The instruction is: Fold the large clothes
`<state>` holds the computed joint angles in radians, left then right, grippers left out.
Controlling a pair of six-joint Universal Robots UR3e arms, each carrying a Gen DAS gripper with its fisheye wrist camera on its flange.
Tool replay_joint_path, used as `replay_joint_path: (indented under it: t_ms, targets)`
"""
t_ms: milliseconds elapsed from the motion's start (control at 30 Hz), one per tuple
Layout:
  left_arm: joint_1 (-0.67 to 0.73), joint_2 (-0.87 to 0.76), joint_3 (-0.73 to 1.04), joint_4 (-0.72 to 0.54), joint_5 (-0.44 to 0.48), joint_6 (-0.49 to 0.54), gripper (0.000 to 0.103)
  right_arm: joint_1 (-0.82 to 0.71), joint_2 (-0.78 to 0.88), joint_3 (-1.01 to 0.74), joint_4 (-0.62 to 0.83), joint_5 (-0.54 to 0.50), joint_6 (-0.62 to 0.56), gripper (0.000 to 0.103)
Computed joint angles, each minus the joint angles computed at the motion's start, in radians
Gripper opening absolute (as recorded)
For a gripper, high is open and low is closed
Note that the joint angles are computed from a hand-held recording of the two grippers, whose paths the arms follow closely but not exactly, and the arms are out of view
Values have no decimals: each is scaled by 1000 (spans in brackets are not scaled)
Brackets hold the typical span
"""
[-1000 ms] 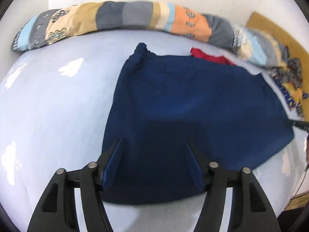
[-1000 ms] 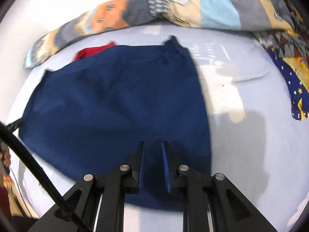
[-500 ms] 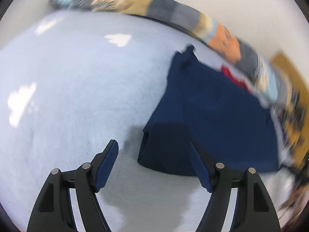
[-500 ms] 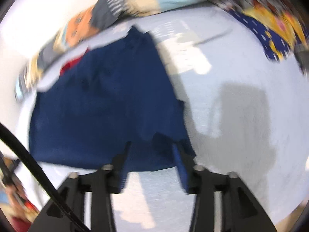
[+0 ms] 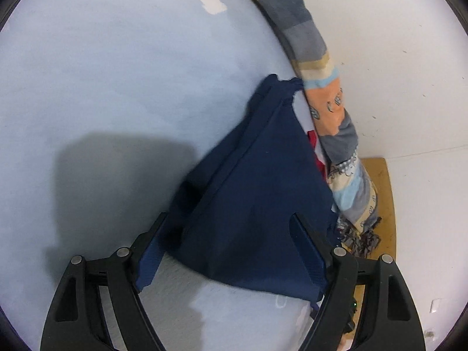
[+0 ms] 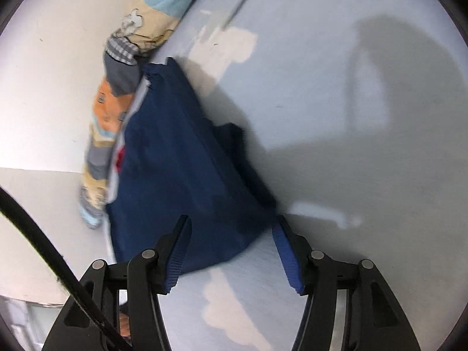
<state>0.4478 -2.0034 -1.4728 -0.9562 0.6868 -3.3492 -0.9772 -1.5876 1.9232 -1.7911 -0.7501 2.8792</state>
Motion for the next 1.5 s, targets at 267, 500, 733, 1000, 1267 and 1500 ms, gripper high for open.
replay_joint_path:
  t_ms: [267,500,733,1000,1267,1500]
  targets:
    - [-56,-134,57,158,-43,-117,7,102,150,-10,-227,110,73,20]
    - [-105,-83,93,132,68,-62,5,140,57,-19,-269,46,63,5]
    - [-115,61,23,60,96,45,5,78,-121,-10,-99,89,-37,5]
    - [-5,399,-168,-310,88,336,5,-159,-356,-154,643,3,-512,5]
    - [93,533,-288,-470,305,379,42,-358,-362,-53,718,-308,-440,36]
    - [32,666,-336,-160,387,249,42,-377,-594,-119,733,-191,-563,42]
